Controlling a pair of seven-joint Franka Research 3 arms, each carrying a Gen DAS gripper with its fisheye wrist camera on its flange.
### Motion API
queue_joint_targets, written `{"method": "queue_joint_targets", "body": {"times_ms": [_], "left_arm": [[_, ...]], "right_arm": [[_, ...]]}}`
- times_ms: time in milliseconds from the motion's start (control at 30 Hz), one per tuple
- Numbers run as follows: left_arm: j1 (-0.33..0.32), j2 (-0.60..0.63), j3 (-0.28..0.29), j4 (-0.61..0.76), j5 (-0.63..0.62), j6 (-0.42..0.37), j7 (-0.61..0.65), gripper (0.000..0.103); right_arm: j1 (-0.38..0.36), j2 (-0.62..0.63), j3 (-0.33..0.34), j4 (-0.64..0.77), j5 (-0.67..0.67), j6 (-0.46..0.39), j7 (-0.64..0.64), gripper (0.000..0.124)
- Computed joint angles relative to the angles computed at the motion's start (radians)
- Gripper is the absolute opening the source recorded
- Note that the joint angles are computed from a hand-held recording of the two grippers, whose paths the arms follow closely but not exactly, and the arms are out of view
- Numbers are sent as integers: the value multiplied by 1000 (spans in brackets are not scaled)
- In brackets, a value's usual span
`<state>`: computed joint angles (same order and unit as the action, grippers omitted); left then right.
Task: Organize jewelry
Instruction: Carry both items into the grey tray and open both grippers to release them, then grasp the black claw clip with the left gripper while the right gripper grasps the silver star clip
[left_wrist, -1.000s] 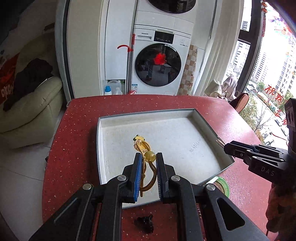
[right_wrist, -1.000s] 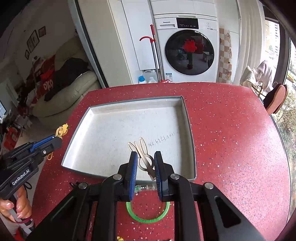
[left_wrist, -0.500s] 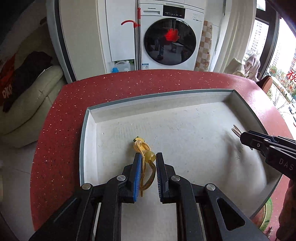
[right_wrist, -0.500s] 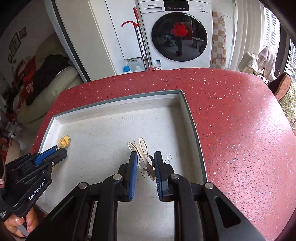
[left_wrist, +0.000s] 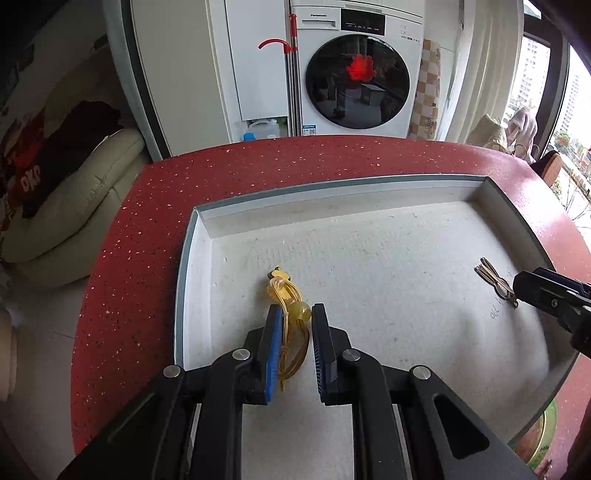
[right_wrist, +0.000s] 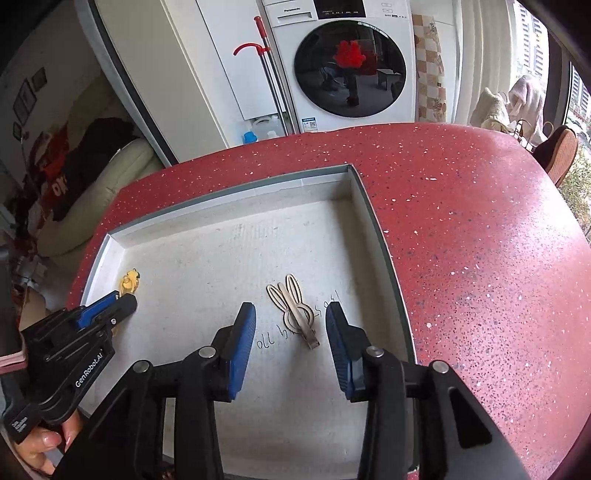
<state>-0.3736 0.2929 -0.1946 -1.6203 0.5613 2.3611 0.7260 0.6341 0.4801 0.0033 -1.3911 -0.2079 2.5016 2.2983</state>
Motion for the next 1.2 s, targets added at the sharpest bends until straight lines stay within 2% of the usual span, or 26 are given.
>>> {"method": "queue_joint_targets", "body": {"times_ms": [33,67,100,267,333,433,500,567,600,667,767,833,900,1000,1200], "left_arm": [[-1,-4,0,-3,2,1,-2,58],[-5,-12,4,-12,16,5,-18,95],[-12,-27,11,-29,48,17,-52,103],[-2,-67,2,-58,76,48,-72,103],[-2,-96,2,-82,101,60,-100,103],[5,-156,-7,-141,135,100,-132,103],[15,-205,-18,-195,150,138,-141,103],[29,-252,-32,-243,124,158,-119,103],[35,-274,-39,-267,102,168,-108,103],[48,-324,-48,-323,43,202,-82,103],[58,-390,-66,-395,-6,208,-70,103],[62,-428,-82,-435,-9,191,-83,103],[67,-463,-104,-471,18,158,-119,103],[72,-507,-130,-524,42,122,-187,103],[59,-546,-145,-605,16,106,-244,103]], "right_arm": [[2,-20,-1,-26,-3,19,8,52],[5,-41,-2,-53,-8,37,16,53],[7,-58,-3,-73,-15,48,25,53],[15,-156,-3,-195,-64,120,109,68],[7,-188,7,-236,-74,143,130,70],[8,-241,13,-306,-123,178,188,82],[0,-274,29,-354,-140,212,210,83],[-6,-304,42,-398,-158,240,236,88],[-6,-320,45,-420,-180,251,261,95],[-12,-353,56,-467,-214,275,308,103],[-36,-399,87,-535,-210,316,347,103],[-53,-426,114,-573,-168,321,330,103],[-66,-447,137,-599,-133,309,305,103],[-77,-476,162,-635,-159,285,333,103],[-89,-502,203,-687,-136,229,331,103]]}}
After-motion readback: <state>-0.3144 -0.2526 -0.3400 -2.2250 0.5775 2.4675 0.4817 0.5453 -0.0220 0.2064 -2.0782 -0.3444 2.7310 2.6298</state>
